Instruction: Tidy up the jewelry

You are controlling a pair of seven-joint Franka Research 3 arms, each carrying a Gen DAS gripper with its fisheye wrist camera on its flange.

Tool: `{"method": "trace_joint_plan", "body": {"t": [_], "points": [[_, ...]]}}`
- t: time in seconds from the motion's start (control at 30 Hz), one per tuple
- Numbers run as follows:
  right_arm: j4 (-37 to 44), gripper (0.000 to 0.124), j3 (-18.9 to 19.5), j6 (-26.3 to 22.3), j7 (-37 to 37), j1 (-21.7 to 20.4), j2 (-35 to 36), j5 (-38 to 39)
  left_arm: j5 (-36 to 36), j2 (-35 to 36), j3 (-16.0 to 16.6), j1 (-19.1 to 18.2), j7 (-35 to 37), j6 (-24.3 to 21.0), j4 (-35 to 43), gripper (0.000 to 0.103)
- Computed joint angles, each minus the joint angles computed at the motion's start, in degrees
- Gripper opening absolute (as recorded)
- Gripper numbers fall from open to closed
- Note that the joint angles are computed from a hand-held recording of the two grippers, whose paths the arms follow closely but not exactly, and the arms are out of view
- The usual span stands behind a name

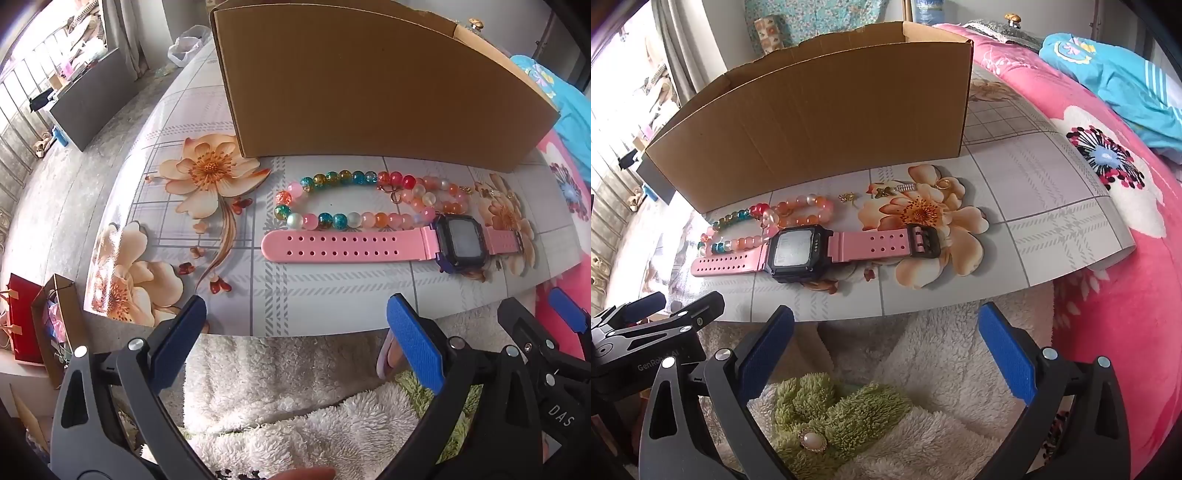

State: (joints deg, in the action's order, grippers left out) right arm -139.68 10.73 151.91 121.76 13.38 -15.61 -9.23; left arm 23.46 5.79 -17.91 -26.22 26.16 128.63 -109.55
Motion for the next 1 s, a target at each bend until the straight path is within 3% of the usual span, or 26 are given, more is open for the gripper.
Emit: {"method": "trace_joint_plan", "body": {"t": [0.63,1.0], "points": [[0.64,0.098,0.11,-0.35,0.23,0.27,0.29,0.35,0.19,0.23,-0.12,-0.45,-0.10,-1.73,1.46,0.095],[0.37,0.098,0.11,0.56,0.59,0.35,0.73,0.11,0.47,0.32,0.20,-0.11,-0.19,-0.23,0.21,0.095]]}}
